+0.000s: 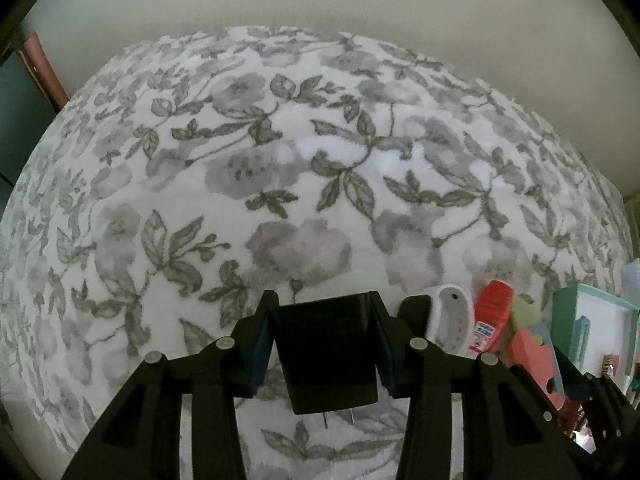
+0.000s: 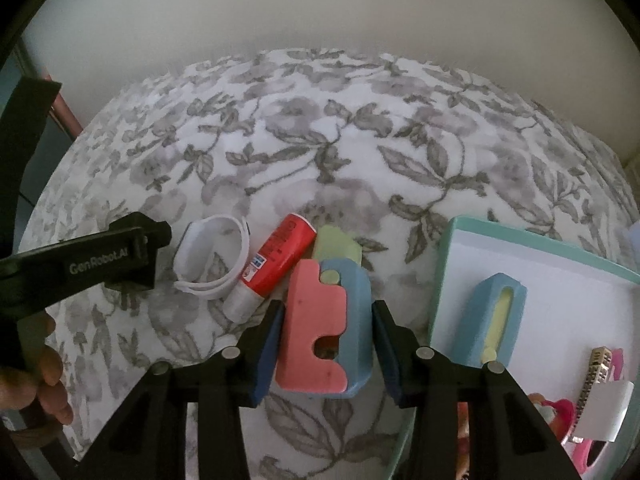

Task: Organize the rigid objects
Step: 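Carry the black charger and pink-blue toy into the tray and open both tools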

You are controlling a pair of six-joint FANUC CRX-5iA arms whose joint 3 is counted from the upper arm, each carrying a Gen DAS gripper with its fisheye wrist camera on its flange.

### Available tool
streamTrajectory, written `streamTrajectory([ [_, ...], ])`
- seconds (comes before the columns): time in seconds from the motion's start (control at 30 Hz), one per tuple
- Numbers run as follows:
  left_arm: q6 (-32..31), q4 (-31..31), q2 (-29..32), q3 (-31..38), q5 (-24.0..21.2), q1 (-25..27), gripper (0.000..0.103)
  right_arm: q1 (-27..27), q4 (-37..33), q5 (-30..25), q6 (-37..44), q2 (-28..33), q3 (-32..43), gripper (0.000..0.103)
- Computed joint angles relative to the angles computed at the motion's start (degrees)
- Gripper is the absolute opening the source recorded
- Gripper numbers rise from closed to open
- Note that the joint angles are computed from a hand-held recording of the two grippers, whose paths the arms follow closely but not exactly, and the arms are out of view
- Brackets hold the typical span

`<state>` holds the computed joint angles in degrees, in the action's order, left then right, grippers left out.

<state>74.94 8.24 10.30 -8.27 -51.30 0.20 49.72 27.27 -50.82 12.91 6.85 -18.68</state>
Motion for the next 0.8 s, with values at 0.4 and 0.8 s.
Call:
streamTrajectory([
  [0.4,-2.6,1.3,-8.2,-3.3,2.4,-1.1,0.045,2.3,4.1,-0.5,-6.7,-6.6,-3.5,0.045],
  [0.8,-8.0,5.4,-16.8,-8.8,4.1,-3.8,0.045,6.8,10.8,-4.7,-20.2,-17.6,-11.5,0.045],
])
